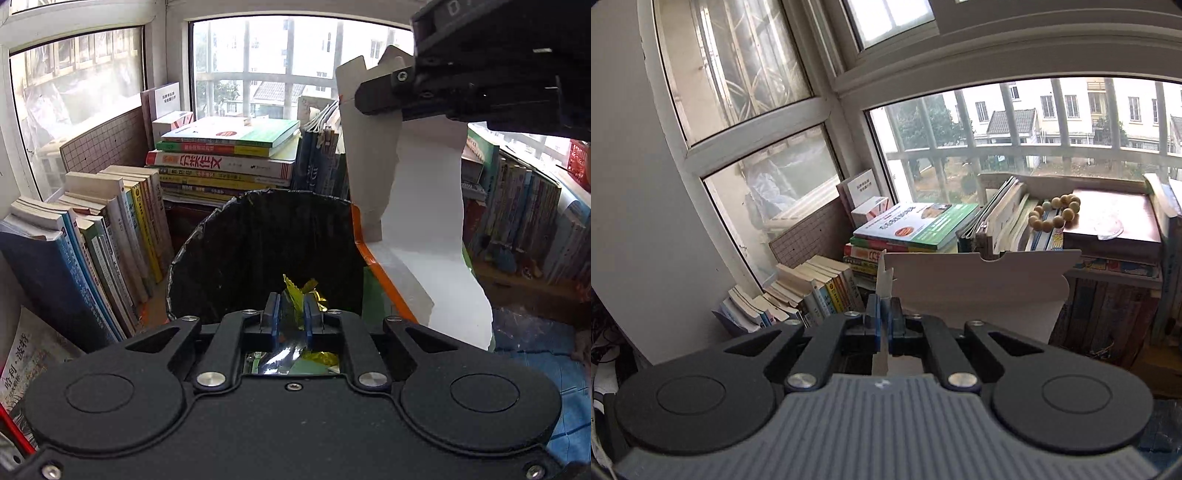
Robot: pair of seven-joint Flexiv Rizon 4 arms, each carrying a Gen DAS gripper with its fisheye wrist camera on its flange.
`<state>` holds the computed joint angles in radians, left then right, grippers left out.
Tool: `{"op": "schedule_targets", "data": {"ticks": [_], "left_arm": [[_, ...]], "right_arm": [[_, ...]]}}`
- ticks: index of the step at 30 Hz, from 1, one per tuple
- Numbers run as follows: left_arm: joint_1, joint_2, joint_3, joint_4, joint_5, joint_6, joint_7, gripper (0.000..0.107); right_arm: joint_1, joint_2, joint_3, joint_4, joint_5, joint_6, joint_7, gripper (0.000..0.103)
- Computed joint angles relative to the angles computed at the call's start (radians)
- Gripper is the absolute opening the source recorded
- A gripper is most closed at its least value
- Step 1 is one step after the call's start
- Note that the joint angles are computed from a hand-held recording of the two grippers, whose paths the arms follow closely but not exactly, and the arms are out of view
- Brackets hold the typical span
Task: Collect trash
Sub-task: 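Carry the foil wrapper and white cardboard over the bin and open both grippers, then grasp the colorful snack bag on the mat with the right gripper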
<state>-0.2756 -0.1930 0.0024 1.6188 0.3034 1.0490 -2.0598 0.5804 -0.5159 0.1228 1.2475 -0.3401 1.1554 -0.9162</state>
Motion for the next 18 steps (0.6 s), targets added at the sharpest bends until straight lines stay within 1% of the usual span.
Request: {"op": "schedule_targets", "data": {"ticks": [4, 6, 8, 10, 11, 12, 15, 18], "left_arm": [[0.010, 0.004, -0.001, 0.026, -0.026, -0.012, 0.010, 0.015], [0.013, 0.007, -0.002, 0.037, -0.032, -0.016, 0.015, 0.019], [0.014, 0.010, -0.002, 0.046, -0.032, -0.016, 0.018, 0.023], [0.015, 0.014, -0.004, 0.052, -0.032, -0.015, 0.020, 0.028], [0.013, 0.017, -0.005, 0.054, -0.031, -0.018, 0.018, 0.032], [0.014, 0.017, -0.005, 0.055, -0.031, -0.019, 0.017, 0.035], [0.014, 0.020, -0.008, 0.059, -0.028, -0.021, 0.018, 0.040], [0.013, 0.025, -0.012, 0.066, -0.032, -0.017, 0.026, 0.045]], "right_arm": [[-0.014, -0.040, 0.040, -0.063, 0.053, -0.058, -0.047, 0.007], [-0.011, -0.050, 0.041, -0.078, 0.073, -0.072, -0.051, 0.013], [-0.008, -0.052, 0.036, -0.080, 0.082, -0.078, -0.048, 0.014], [-0.005, -0.049, 0.031, -0.074, 0.084, -0.085, -0.049, 0.022], [-0.004, -0.044, 0.027, -0.065, 0.083, -0.085, -0.049, 0.031], [-0.004, -0.039, 0.026, -0.056, 0.082, -0.085, -0.049, 0.035], [-0.005, -0.018, 0.016, -0.020, 0.072, -0.076, -0.041, 0.039], [-0.008, 0.012, 0.009, 0.032, 0.056, -0.057, -0.030, 0.041]]}}
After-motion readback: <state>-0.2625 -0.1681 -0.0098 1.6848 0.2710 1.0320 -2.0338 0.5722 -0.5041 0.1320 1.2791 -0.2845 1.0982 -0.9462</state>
